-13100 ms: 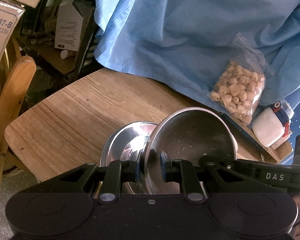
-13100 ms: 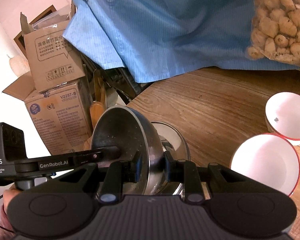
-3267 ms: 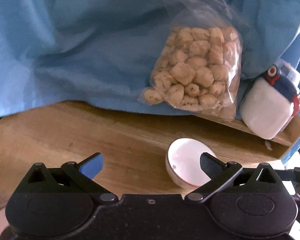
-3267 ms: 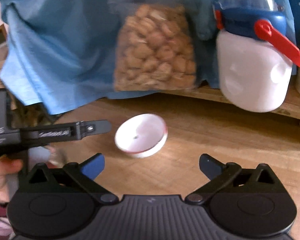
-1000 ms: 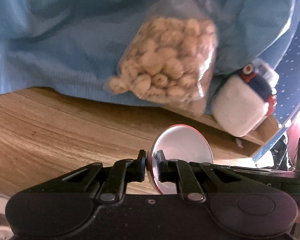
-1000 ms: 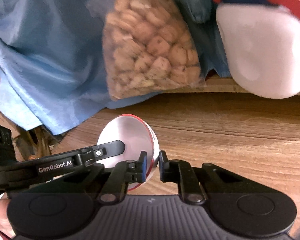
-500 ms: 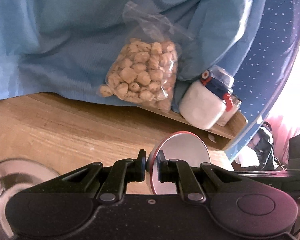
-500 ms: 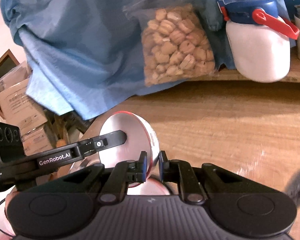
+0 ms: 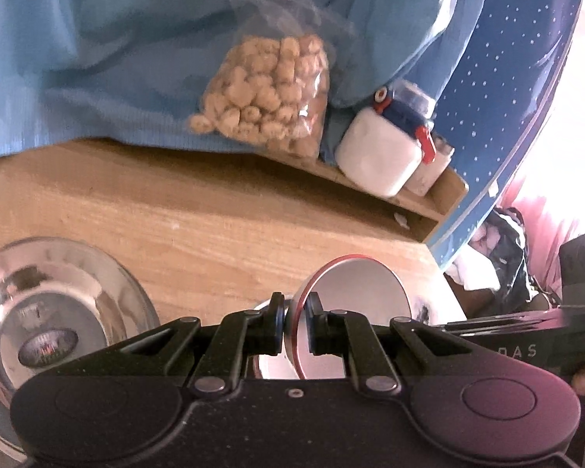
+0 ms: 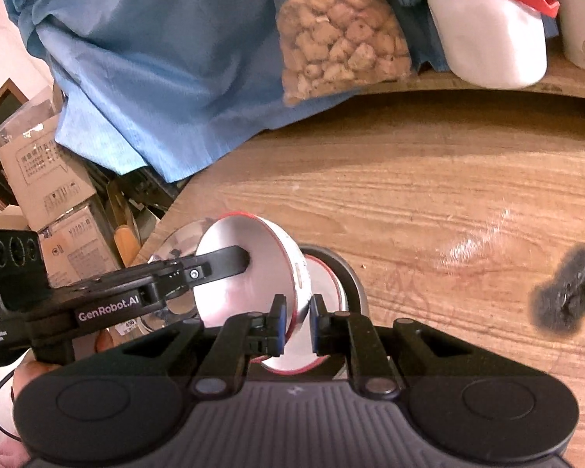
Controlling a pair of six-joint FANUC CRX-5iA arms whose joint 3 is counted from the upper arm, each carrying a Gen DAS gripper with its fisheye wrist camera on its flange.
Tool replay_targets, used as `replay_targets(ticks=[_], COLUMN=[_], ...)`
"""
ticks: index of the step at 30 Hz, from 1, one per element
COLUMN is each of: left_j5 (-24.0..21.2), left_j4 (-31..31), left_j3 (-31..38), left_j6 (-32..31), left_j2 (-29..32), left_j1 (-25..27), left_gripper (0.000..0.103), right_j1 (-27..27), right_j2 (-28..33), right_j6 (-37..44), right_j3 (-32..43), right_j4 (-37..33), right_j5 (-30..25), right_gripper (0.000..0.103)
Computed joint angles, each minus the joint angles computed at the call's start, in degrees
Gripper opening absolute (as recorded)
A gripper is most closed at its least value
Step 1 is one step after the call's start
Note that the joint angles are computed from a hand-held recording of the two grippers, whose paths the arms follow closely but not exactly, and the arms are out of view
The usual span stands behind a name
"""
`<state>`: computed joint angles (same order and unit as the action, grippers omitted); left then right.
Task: Organize plates and bowls
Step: 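Carry the white bowl with the left tool and lower it into the first white bowl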
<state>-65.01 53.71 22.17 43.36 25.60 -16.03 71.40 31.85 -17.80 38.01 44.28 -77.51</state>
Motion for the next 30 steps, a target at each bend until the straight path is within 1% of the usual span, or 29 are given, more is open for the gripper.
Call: replay_targets(ticks=[6, 12, 18, 23, 30], left_j5=[-1.2, -1.9, -2.5, -3.6, -4.4], left_j4=[-2.0, -2.8, -3.1, -3.5, -4.6], left_j3=[0.5, 1.3, 1.9, 2.9, 3.8], left_j6=[0.6, 0.8, 0.6, 0.4, 0.5], left_j2=[0.4, 1.2, 1.5, 2.1, 2.4], left_j1=[-0.1, 0.0, 0.0, 0.1, 0.0], left_gripper=[0.012, 0.014, 0.014, 0.015, 0.015], right_j1=[0.0, -0.2, -0.3, -0.1, -0.1], right_j2=[-0.5, -0.4, 0.5, 2.1, 2.1], right_j6=[-0.7, -0.3, 2.0, 5.3, 6.3], right_j3=[-0.9, -0.9, 1.0, 3.7, 4.0], right_j4=[-2.1, -2.4, -3.2, -3.0, -3.3], right_j5=[0.5, 0.8, -0.4, -2.7, -2.8], right_gripper=[0.014, 0.015, 0.015, 0.016, 0.016])
